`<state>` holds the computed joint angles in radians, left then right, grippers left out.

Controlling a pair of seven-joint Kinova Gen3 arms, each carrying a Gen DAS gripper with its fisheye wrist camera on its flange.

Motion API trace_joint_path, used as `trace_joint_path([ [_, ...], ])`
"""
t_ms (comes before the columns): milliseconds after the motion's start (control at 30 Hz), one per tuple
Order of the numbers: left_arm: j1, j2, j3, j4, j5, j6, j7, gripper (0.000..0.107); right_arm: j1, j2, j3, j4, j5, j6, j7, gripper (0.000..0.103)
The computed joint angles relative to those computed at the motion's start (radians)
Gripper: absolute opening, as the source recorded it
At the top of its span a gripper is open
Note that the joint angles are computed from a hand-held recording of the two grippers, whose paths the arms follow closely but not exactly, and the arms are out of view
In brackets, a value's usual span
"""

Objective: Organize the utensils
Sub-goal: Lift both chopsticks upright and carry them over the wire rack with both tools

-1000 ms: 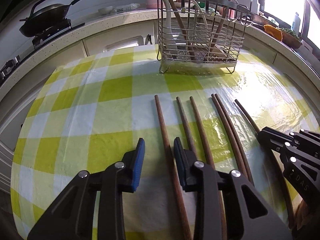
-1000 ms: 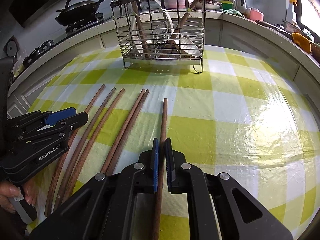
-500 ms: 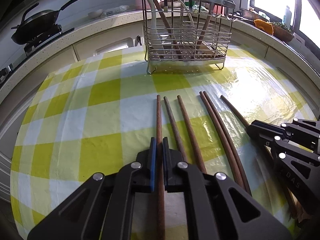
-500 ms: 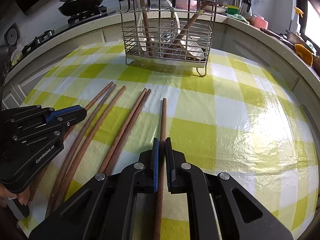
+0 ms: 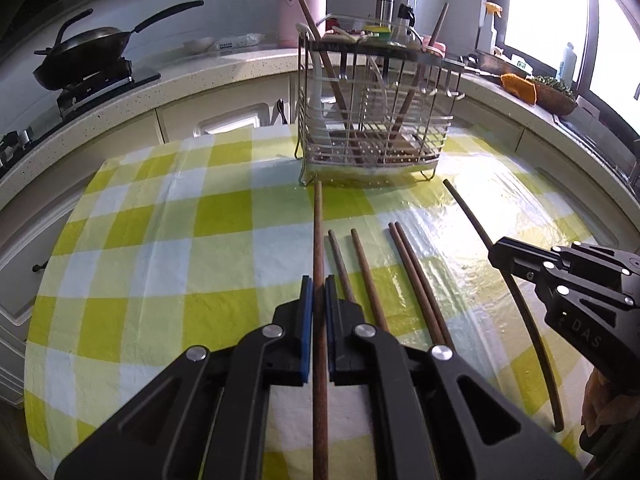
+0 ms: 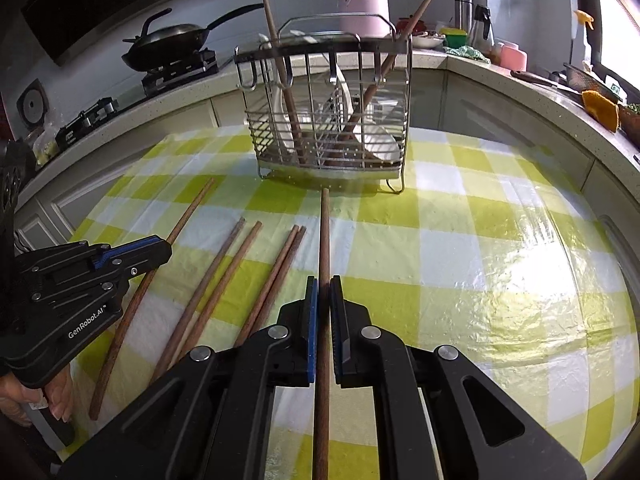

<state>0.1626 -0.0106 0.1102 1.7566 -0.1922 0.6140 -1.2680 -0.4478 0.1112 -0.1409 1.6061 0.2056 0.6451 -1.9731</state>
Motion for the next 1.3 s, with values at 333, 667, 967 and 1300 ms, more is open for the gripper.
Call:
trace_joint_path([
  [333,-0.031,-0.113,0.03,-0.01,-0.031,-0.045,0.039,0.006,0.004,-0.074,-0.015,-0.017,0.046,-0.041,-0.032,0.007],
  [667,-0.073,-0.174,0.095,-0.03,-0.098,-0.046,0.094,0.006,0.023,-0.138,-0.049,-0.014,0.111,-0.072,-0.077,0.007],
  [967,-0.109,-0.215,0.137,-0.006,-0.136,-0.082,0.133,0.006,0.045,-0.175,-0.084,0.002,0.159,-0.1,-0.107,0.007],
  [1300,-0.159,-0.242,0.174,0.029,-0.16,-0.156,0.177,0.006,0.076,-0.2,-0.121,0.042,0.269,-0.177,-0.216,0.007],
])
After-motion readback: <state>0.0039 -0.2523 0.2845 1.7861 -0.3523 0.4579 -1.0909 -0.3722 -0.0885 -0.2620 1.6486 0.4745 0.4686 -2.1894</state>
